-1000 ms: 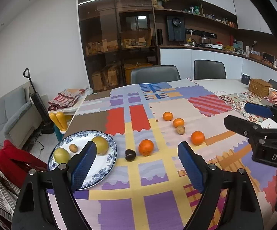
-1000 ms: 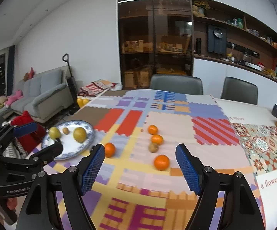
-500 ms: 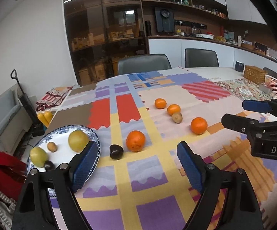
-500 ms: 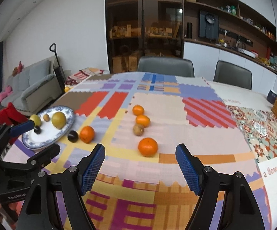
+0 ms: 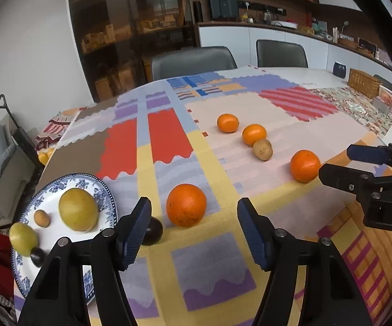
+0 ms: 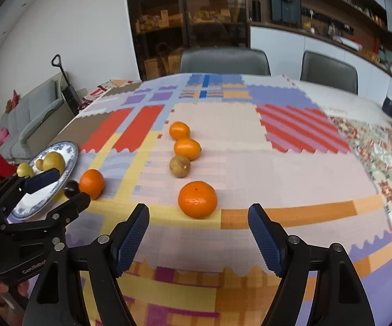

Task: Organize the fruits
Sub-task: 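Move both tools back toward the oranges on the tablecloth, then grasp an orange with the left tool while the right tool grasps another orange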

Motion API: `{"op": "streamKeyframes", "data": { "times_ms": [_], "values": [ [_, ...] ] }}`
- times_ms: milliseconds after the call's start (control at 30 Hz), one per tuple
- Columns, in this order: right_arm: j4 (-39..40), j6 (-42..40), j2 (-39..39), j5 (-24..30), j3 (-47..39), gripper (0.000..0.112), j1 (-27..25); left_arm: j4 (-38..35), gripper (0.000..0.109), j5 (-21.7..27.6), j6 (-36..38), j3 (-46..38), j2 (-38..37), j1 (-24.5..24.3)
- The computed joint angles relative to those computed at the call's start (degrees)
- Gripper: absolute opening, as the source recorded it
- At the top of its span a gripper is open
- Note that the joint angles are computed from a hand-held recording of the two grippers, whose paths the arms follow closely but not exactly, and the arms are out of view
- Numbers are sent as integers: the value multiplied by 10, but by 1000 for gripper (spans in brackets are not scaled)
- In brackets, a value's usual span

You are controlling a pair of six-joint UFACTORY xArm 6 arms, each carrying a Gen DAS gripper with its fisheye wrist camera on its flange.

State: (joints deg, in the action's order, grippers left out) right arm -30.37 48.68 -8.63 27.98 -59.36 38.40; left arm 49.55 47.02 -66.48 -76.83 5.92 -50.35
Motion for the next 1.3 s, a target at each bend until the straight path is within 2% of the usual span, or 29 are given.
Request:
{"op": "streamKeyframes", "data": {
  "times_ms": [333,667,800,1033,1300],
  "values": [
    [111,-60,50,-15,-20,63,-21,-55,52,30,63,-47,42,15],
    [111,-79,80,-8,-47,55,-23,-111,38,40,90,-68,62,30],
    [139,-115,88,-9,-54,42,-20,-123,37,35,93,-67,61,33],
    [121,-106,82,-6,-53,42,-15,-119,37,28,79,-59,42,29],
    [128,-122,33,-20,-28,42,-2,-90,37,35,39,-45,0,4]
  ]
}}
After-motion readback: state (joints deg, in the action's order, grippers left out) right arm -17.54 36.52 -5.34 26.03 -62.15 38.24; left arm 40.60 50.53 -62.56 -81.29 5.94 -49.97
